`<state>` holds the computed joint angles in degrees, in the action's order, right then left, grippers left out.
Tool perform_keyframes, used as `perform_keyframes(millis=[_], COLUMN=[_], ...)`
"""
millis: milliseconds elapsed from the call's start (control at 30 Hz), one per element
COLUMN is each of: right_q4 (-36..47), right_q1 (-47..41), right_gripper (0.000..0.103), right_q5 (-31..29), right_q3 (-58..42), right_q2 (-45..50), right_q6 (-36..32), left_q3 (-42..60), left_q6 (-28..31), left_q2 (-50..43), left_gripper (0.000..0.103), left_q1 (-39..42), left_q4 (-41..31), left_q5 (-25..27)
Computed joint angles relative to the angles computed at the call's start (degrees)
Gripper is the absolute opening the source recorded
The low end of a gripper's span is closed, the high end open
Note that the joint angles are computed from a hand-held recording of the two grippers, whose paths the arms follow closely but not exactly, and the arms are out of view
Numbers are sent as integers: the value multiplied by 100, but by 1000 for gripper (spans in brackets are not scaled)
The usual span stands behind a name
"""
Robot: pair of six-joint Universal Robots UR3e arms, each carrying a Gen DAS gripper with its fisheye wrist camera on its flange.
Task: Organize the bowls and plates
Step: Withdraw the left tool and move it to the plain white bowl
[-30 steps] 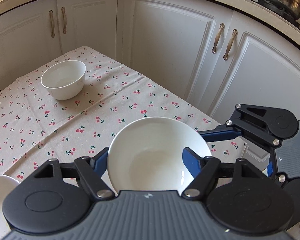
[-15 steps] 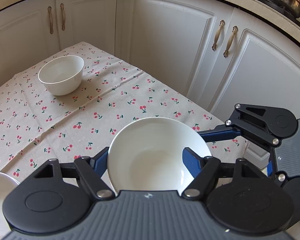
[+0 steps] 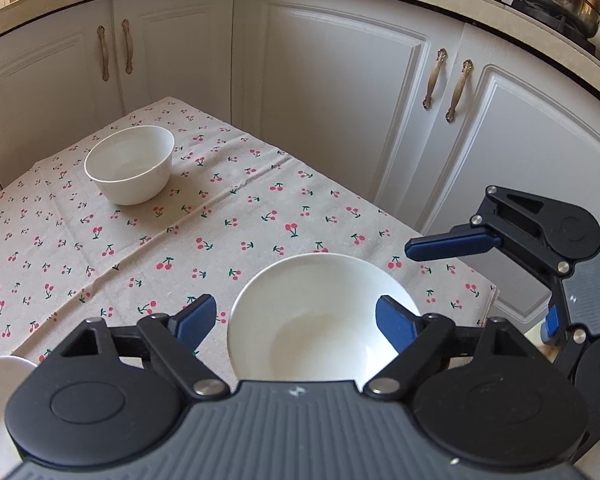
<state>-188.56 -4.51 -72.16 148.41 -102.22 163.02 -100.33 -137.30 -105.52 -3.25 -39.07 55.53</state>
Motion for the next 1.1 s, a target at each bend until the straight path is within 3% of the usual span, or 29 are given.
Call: perform_keyframes(millis=[233, 300, 567, 833, 1100], right_q4=[177, 265, 459, 577, 655], right_q1=[-262, -351, -803, -1020, -1157], right_gripper=[103, 103, 103, 103, 103], right_q5=[164, 221, 535, 638, 798], right_q3=[-79, -156, -602, -1567, -2747], right_q2=[-163, -183, 51, 1000, 2174], right_q6=[-242, -330, -722, -1047, -1268], left_q3=[280, 423, 1338, 2865, 5228], left_q6=[-97, -174, -384, -605, -832], left_q2=[-141, -237, -811, -1732, -3157], left_gripper=[87, 96, 97, 97, 97], left_q1=[-33, -43, -81, -153, -321], left_q4=[74, 97, -63, -434, -1238], left_q5=[113, 139, 253, 403, 609])
